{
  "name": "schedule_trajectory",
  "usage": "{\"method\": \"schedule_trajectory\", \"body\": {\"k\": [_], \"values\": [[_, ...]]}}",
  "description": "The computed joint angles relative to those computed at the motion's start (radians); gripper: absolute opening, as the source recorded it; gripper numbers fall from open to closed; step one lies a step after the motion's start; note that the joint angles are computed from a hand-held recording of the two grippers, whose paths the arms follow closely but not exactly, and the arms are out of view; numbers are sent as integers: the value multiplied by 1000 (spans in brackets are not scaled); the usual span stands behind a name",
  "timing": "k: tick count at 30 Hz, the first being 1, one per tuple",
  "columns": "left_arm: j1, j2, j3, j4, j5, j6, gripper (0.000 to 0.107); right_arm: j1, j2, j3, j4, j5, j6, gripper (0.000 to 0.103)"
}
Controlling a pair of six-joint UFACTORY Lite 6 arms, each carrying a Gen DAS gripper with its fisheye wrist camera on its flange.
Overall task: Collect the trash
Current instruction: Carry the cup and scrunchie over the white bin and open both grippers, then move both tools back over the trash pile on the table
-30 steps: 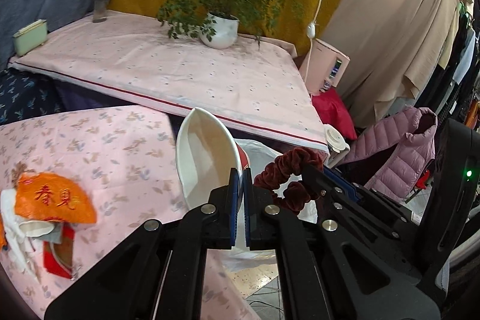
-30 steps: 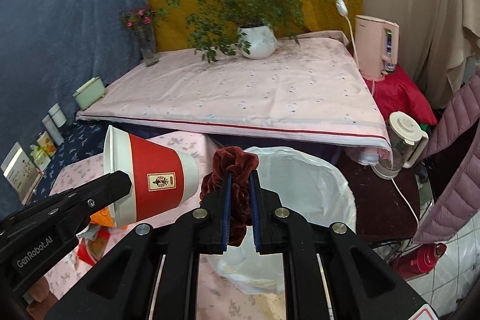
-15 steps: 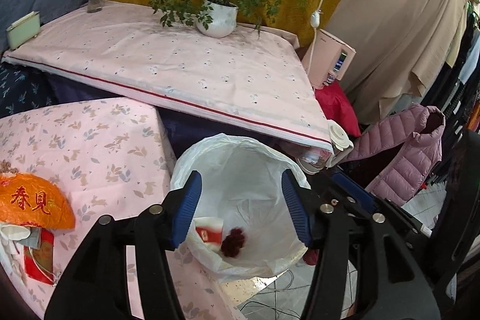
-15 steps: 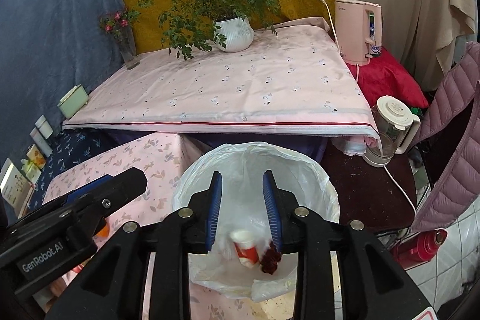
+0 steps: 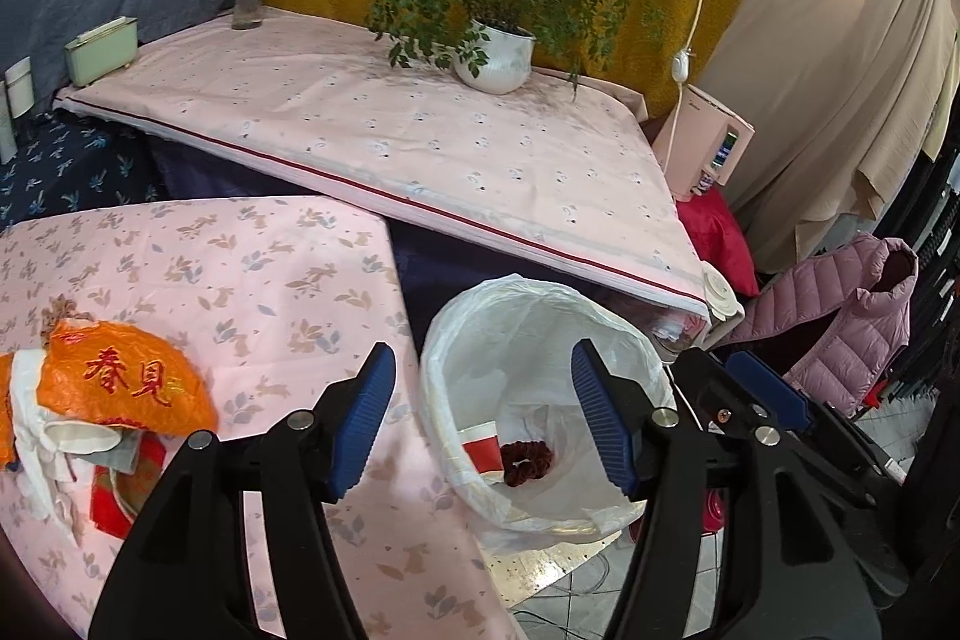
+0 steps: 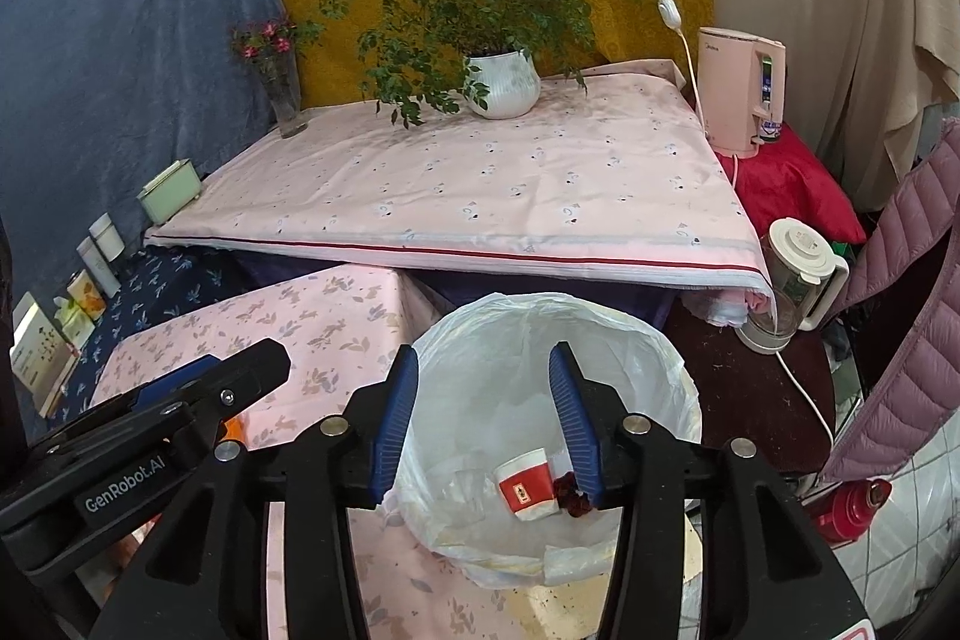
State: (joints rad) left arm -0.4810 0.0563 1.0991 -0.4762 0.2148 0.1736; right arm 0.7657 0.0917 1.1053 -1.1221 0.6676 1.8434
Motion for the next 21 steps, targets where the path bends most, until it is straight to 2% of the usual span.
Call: {"method": "schedule_trajectory", "body": {"k": [5, 13, 14, 16, 19, 21], "values": [[55, -73, -79, -62, -1, 70, 58, 59, 32, 48, 7, 42, -10, 49], [151, -182, -203, -21, -14, 62, 59, 134, 121, 157, 30, 70, -32, 51], [168, -194, -217, -38, -13, 86, 60, 143, 136, 174, 34, 73, -35, 51], [209, -222, -251, -97, -13, 154, 68, 162, 165, 207, 39, 77, -40, 51], [292, -264, -305, -267, 3, 337, 70, 188, 213, 261, 43, 84, -40, 56], [358, -275, -330, -354, 27, 438, 70, 202, 246, 298, 51, 86, -48, 56]]}}
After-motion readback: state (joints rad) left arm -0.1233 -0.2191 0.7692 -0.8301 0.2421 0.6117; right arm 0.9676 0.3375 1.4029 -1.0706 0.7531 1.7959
